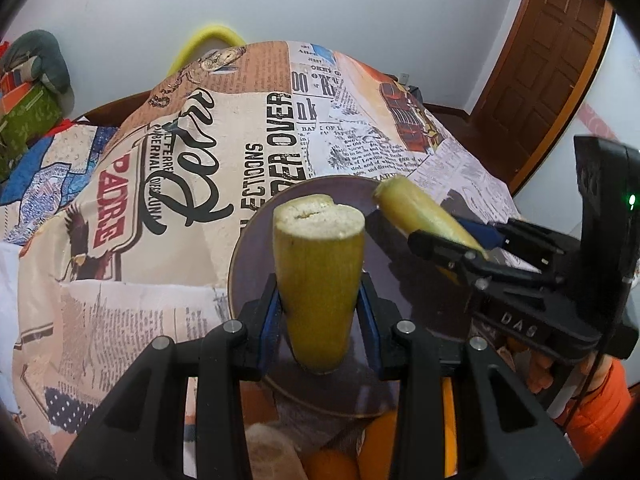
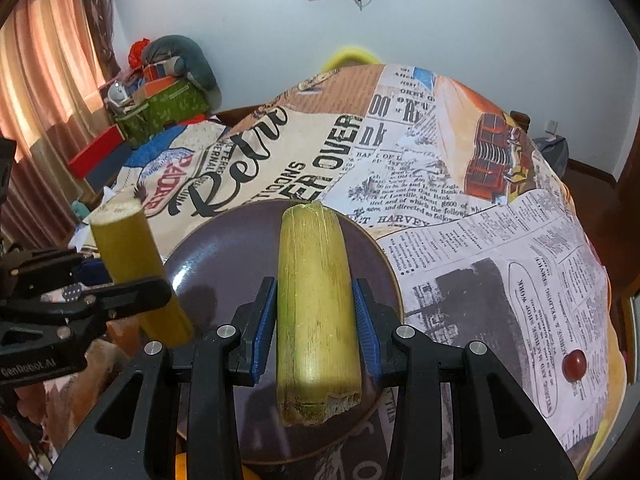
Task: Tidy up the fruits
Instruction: 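Carry both sugarcane pieces onto the dark grey plate and lower them side by side, then open both grippers and lift away from the sugarcane on the plate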
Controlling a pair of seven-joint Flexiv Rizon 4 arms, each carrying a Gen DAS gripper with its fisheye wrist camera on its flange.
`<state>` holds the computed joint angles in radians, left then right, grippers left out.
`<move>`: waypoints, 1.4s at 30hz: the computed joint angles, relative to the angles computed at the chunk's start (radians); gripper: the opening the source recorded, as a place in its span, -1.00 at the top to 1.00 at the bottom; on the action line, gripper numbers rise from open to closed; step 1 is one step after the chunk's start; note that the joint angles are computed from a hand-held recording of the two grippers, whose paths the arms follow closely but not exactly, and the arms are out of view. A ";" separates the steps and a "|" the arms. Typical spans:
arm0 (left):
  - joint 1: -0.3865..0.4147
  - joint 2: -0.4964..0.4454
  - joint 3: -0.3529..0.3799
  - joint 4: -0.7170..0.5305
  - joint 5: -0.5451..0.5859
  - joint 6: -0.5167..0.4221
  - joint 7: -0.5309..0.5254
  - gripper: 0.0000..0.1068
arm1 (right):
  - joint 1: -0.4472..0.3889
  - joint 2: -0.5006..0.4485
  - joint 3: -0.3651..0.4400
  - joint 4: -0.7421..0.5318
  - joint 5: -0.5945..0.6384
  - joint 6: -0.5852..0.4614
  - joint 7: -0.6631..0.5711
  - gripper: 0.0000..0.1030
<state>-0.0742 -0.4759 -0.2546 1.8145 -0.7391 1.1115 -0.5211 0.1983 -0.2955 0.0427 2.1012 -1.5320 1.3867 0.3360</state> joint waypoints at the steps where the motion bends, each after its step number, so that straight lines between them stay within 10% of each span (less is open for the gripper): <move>1: 0.000 -0.006 0.001 -0.008 0.002 -0.006 -0.006 0.32 | 0.002 -0.004 0.005 0.001 0.033 -0.005 -0.029 0.32; 9: -0.020 -0.027 0.019 -0.038 0.056 0.023 -0.054 0.31 | 0.033 -0.023 -0.016 0.010 0.172 0.022 -0.136 0.29; 18: 0.007 0.012 -0.021 0.005 0.022 0.066 -0.020 0.21 | 0.024 0.034 -0.015 0.016 0.029 -0.010 -0.038 0.28; 42: -0.085 0.299 0.094 0.272 -0.383 0.127 0.295 -0.23 | 0.066 0.273 0.129 0.173 0.059 -0.239 0.060 -0.17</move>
<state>-0.1588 -0.1769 -0.1610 2.0861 -1.1220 1.2385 -0.2261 0.2644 -0.0225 0.1715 2.2743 -1.4731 1.1477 0.3964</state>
